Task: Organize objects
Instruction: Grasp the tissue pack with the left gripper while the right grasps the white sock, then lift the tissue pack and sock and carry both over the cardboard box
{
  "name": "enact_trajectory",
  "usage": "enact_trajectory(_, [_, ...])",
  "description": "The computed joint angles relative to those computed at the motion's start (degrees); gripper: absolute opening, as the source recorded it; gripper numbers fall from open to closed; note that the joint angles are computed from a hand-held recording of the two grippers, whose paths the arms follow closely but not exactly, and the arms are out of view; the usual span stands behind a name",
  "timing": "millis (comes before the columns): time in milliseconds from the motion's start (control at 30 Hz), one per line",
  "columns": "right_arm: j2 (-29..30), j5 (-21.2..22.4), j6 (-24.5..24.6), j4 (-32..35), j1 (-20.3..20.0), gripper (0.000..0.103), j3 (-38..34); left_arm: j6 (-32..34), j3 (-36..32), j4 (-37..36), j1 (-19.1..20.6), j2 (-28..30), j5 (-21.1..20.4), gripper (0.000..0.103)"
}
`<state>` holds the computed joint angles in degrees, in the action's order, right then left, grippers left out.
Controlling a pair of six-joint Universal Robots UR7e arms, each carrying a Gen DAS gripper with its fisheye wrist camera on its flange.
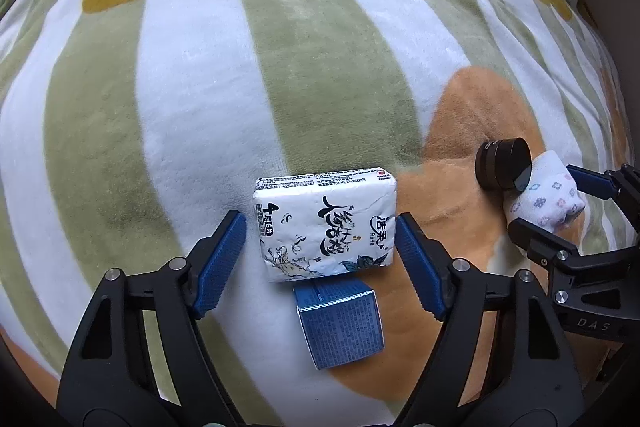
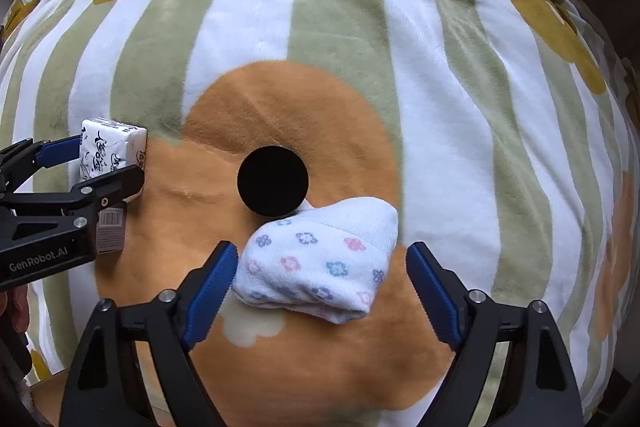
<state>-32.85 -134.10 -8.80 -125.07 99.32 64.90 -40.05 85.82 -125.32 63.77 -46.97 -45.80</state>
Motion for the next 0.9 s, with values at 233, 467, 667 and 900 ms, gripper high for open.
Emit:
enact_trajectory(233, [-0.5, 1.6, 0.8, 0.9, -0.3, 0.067, -0.1, 1.8, -0.2, -1.6, 0.2, 0.2, -0.8, 0.060])
enact_trajectory(467, [-1.8, 1.4, 0.8, -1.5, 0.1, 0.065, 1.0, 2.3, 0.4, -2.2, -0.3, -0.8, -0.9, 0.060])
enact_trajectory(667, [-3.0, 2.2, 0.2, -2.5, 0.5, 0.065, 1.0, 2.2, 1.0, -2.9, -1.8, -2.1, 0.1, 0.059])
enact_trajectory(900, [-3.9, 3.0, -1.7, -4.6, 2.5, 0.065, 0.2, 0.1, 3.5, -1.7, -5.2, -6.0, 3.5, 0.059])
